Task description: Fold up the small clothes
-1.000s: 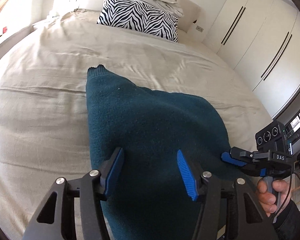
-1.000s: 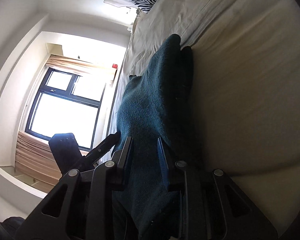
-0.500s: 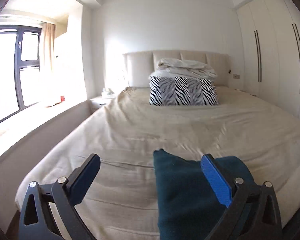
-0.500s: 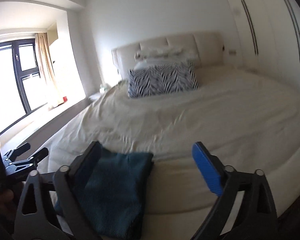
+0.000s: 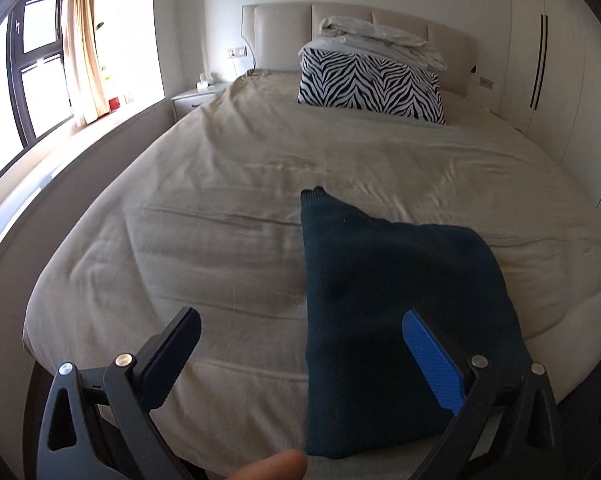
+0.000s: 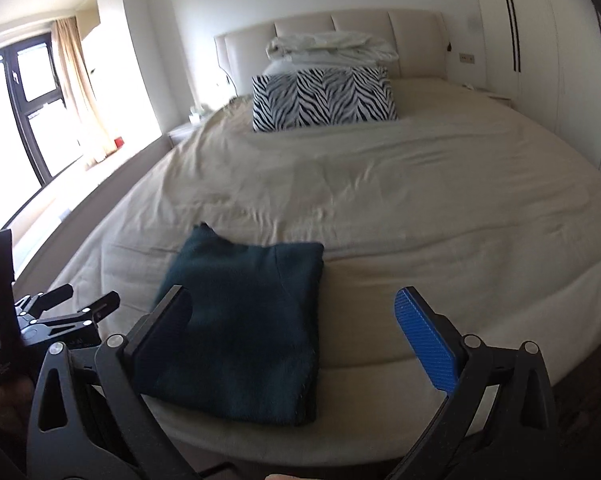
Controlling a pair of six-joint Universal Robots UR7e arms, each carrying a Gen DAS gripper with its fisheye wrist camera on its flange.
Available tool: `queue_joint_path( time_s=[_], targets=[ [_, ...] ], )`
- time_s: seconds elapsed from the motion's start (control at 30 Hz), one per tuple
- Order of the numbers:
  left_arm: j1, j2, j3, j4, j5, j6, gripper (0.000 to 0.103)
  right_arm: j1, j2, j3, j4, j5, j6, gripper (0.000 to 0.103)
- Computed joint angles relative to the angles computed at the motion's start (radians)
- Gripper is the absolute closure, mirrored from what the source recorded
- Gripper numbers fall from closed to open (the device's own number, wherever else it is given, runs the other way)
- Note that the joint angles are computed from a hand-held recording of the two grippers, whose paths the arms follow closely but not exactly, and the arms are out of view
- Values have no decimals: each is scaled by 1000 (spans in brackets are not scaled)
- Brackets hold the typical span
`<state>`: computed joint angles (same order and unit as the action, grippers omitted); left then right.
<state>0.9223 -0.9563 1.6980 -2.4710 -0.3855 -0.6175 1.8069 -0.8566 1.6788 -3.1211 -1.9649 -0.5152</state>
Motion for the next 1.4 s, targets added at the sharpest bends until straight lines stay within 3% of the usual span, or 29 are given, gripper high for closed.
queue_joint_path(
  time_s=[0.1, 0.23, 1.4],
  targets=[
    [8, -11, 8, 110, -31, -104, 0, -4, 24, 5, 4, -46, 9, 0],
    [4, -15, 18, 159, -39, -139, 0, -7, 50, -6, 16, -69, 4, 0],
    [17, -29, 42, 172, -81, -172, 0, -29, 48, 7, 135, -126, 35, 0]
  ],
)
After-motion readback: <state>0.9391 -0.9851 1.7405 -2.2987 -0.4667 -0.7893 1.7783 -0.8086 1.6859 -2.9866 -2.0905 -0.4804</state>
